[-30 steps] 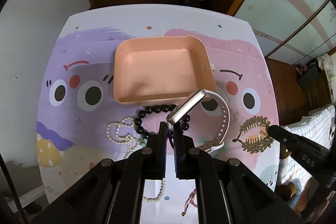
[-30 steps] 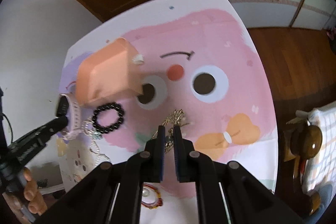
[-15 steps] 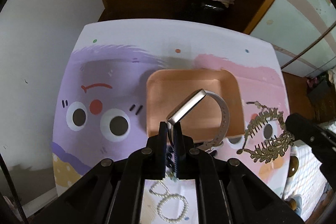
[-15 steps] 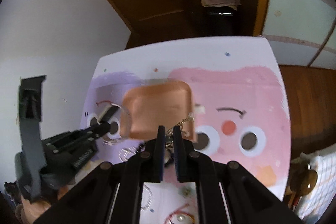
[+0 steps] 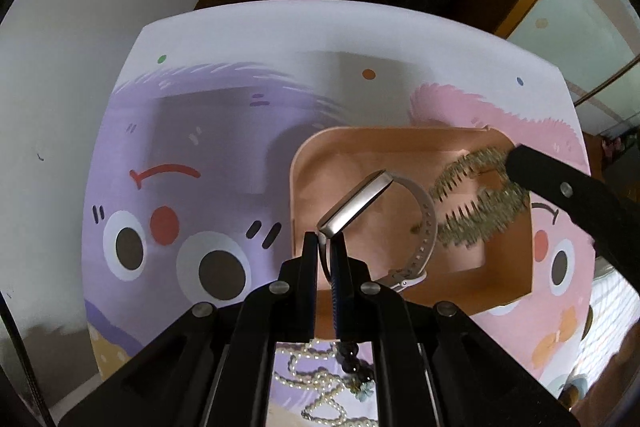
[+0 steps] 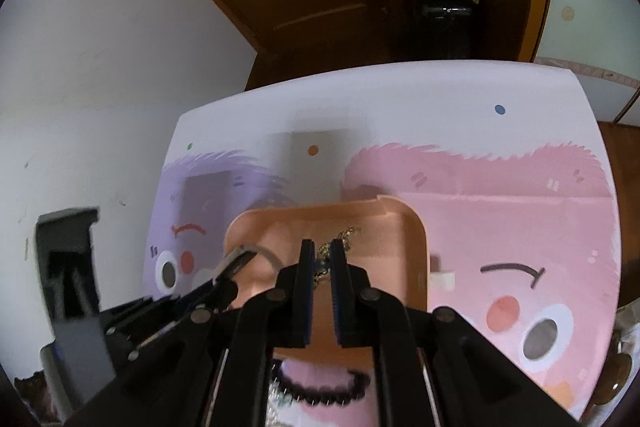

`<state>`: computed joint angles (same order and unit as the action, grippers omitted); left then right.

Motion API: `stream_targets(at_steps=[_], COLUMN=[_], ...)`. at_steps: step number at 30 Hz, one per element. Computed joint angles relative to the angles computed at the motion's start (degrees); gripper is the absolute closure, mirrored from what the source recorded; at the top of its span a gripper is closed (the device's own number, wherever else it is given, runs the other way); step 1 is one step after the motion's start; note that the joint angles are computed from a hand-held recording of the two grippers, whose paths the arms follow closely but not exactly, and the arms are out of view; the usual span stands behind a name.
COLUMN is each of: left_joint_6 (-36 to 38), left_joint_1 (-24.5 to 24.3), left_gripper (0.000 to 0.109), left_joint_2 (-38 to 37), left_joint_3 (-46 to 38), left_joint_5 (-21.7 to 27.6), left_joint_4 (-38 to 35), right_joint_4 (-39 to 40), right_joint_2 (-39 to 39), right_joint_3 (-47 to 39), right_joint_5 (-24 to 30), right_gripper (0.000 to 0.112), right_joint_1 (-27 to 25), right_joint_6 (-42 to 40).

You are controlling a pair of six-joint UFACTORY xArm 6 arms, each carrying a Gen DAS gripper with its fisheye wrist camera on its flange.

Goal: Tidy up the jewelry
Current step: 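Carry the watch band with the left gripper into the pink tray while the right gripper drops the earrings there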

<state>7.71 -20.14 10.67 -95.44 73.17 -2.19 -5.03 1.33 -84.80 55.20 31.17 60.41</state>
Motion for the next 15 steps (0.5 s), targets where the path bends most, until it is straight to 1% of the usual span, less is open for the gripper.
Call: stream_targets(at_steps=[7,10,15], left_joint_6=[2.30,2.67,3.42], left_joint_1=[-0.64,-1.01,-1.04], left_gripper=[0.105,0.104,0.104], left_joint_2=[-0.26,-0.63,-1.02], left_joint_3=[2.43,3.62,4.52], left_joint_5=[-1.53,-2.22,-2.72], left_joint_4=[-0.43,0.16,0.67], right_joint_4=[-0.31,0.12,1.92], right_joint_2=[-1.44,-1.67,-1.20], right_joint_3=[6.24,7.18,6.75], right_joint_5=[-5.51,-5.17,-2.68], right_gripper=[0.105,0.105,0.103], right_joint_1=[-0.46,-0.18,0.41], right_joint_6=[0.95,0.37,-0.67])
